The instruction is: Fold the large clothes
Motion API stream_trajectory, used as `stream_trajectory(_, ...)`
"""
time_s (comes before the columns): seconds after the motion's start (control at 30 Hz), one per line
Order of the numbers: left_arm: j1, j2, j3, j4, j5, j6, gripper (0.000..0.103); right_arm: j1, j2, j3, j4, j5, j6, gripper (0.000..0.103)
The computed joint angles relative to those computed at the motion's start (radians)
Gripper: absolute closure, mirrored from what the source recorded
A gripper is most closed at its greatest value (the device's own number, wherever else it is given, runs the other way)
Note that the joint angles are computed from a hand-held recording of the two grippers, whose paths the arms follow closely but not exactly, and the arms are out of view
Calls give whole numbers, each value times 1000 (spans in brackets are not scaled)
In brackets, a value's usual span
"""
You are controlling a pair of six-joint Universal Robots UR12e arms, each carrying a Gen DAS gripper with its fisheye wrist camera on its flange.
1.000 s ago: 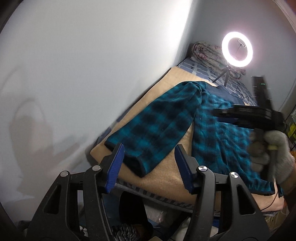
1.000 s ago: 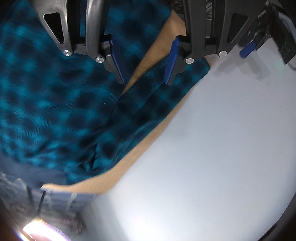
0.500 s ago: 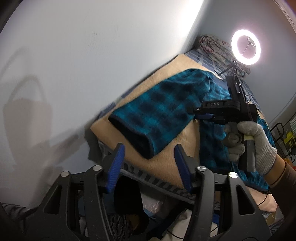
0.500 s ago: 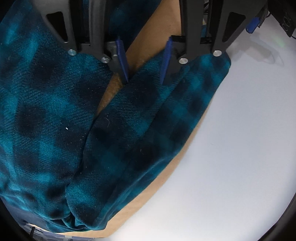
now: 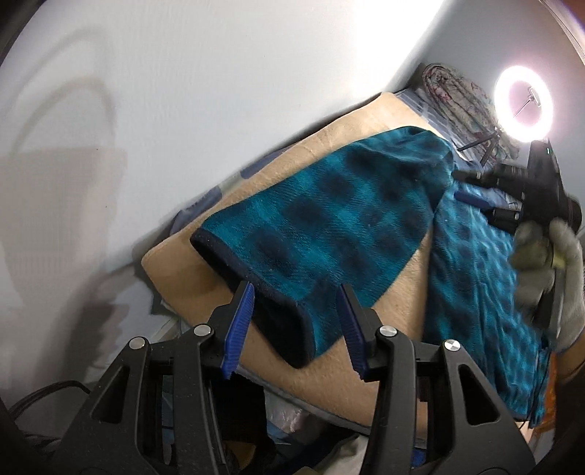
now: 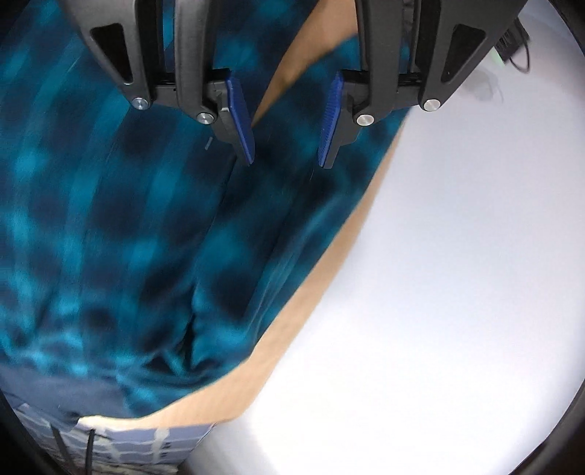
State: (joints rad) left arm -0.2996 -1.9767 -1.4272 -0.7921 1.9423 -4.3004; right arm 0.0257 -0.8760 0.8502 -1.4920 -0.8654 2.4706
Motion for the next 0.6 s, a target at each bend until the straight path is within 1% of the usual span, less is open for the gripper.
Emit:
stream_trajectory(0.13, 9, -8, -2, 10, -24, -2, 55, 19, 59, -110, 13, -28, 59, 64)
stream_trajectory(0.17, 10, -10, -1, 14, -25, -2, 61, 27, 66, -123, -16, -52, 88, 64)
stream_trajectory(0.2, 11, -13, 3, 13, -25, -3, 69, 32, 70, -136, -33, -66, 108, 64)
stream_trajectory(0.23, 12, -15, 5, 12, -27, 1, 86, 34, 69, -138, -45, -76, 117, 64)
stream_trajectory(0.27, 12, -15, 6, 15, -27, 7, 93, 41, 75, -150, -62, -96, 131, 64)
stream_trajectory(0.33, 8, -16, 6, 28, -9, 10, 94, 51, 87, -180, -76, -138, 148, 64)
stream_trajectory(0.4, 1, -15, 8, 39, 18, 27, 95, 69, 89, -185, -116, -198, 156, 65)
stream_trajectory(0.5, -12, -12, 17, 37, 71, 62, 96, 80, 93, -203, -104, -234, 126, 99)
stream_trajectory(0.57, -19, -7, 18, 48, 95, 75, 96, 80, 75, -172, -131, -238, 120, 100)
stream_trajectory(0.6, -21, -5, 17, 55, 102, 82, 96, 73, 67, -169, -125, -233, 109, 101)
